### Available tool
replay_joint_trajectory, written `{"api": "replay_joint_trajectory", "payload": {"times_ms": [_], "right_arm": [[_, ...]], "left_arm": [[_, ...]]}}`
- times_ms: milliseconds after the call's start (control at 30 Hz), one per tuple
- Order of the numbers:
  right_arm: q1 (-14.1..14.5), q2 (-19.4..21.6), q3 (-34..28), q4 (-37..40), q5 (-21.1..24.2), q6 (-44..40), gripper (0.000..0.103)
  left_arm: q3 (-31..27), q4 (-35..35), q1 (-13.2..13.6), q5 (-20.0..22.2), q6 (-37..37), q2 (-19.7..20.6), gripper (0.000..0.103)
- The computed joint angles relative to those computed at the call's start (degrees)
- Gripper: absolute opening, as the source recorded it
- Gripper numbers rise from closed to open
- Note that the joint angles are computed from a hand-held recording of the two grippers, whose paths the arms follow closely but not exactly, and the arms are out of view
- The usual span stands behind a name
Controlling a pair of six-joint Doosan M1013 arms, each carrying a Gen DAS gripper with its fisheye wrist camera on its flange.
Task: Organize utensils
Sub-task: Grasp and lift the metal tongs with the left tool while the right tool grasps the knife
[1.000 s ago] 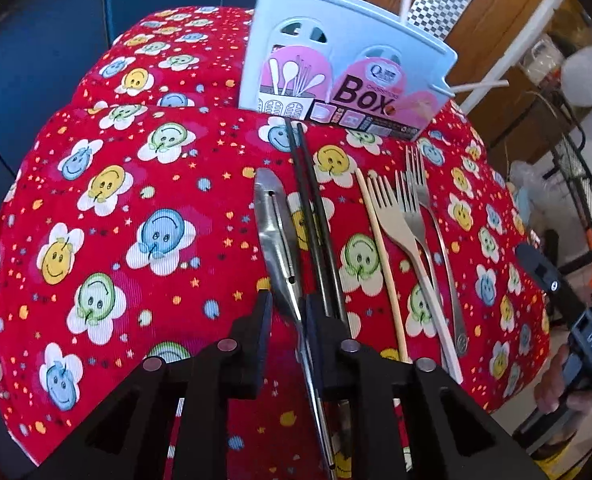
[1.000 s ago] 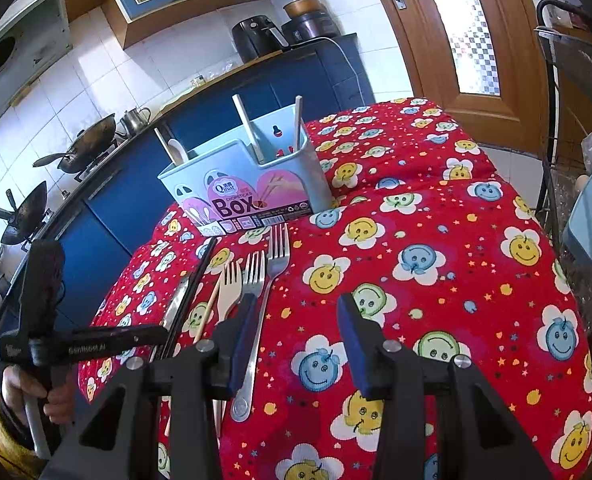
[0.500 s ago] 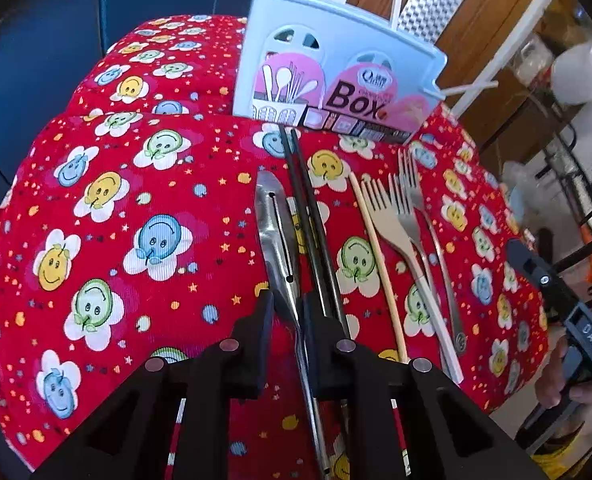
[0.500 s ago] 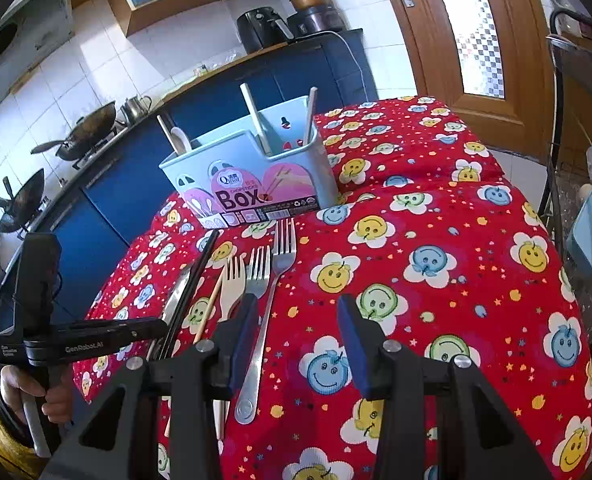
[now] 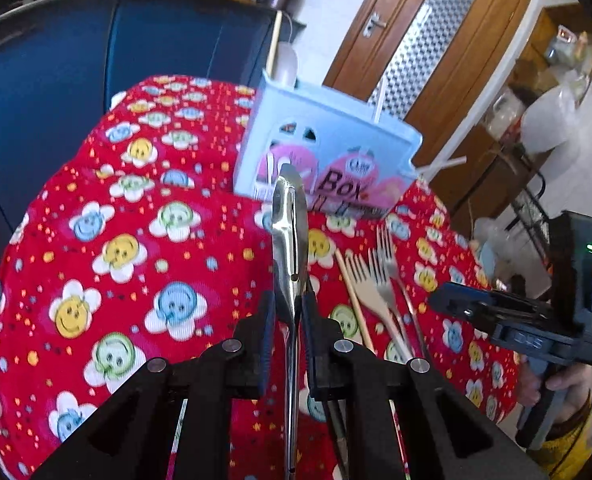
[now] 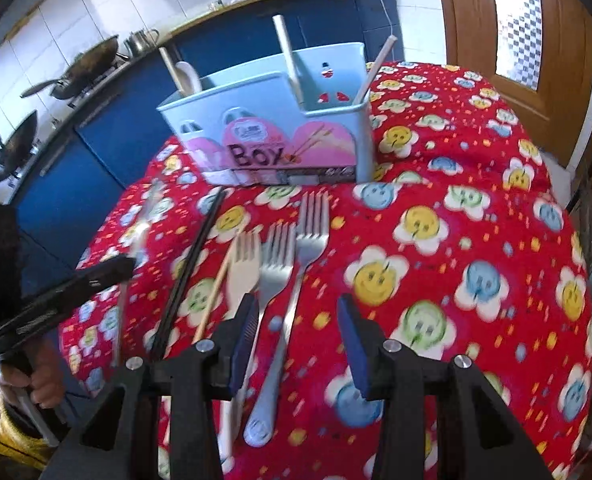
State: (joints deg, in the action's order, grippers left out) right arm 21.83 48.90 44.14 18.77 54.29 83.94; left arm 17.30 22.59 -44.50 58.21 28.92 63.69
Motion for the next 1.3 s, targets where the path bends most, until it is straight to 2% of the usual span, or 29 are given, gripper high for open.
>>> {"api": "replay_joint_trajectory", "payload": {"times_ms": [433, 567, 667, 733, 800, 833, 967, 1100, 1167, 1300], "right_arm": [[-0.8, 7.6, -12.4, 2.8, 3.7, -0.8, 0.044], [-1.4, 10.9, -18.0, 5.8, 7.4, -2.1, 0.042], [-2.0, 12.5, -20.5, 9.1, 8.6, -3.6, 0.034], [-2.4, 13.7, -22.5, 11.4, 10.1, -3.6, 0.02], [-2.7, 14.5, -23.5, 13.7, 10.9, -4.4, 0.015], [-2.7, 14.0, -22.6, 14.0, 9.9, -5.3, 0.012], [-2.4, 9.9, -15.1, 14.6, 3.4, -9.4, 0.011], [-1.8, 4.8, -6.4, 14.5, -6.0, -13.7, 0.01], [-1.4, 1.9, -1.5, 15.0, -11.9, -16.0, 0.004], [-0.8, -2.3, 5.7, 15.9, -21.2, -19.6, 0.003]], "left_arm": [[3.4, 6.3, 0.1, -4.4, -4.6, -1.3, 0.013], [3.1, 6.5, 0.3, -5.4, -4.9, -1.1, 0.013], [3.7, 6.7, 0.5, -7.2, -5.3, -1.3, 0.013], [4.2, 7.5, 0.5, -8.2, -5.7, -1.5, 0.013], [4.5, 8.2, 0.5, -9.1, -6.5, -1.6, 0.013], [4.8, 8.6, 0.5, -9.5, -6.8, -1.8, 0.013], [5.9, 11.7, 0.2, -10.9, -8.5, -2.4, 0.013], [7.2, 14.7, -0.3, -12.5, -9.9, -3.1, 0.013], [7.7, 16.1, -0.4, -13.0, -10.7, -3.4, 0.013], [8.4, 18.8, -0.8, -13.8, -12.4, -4.0, 0.013]]}}
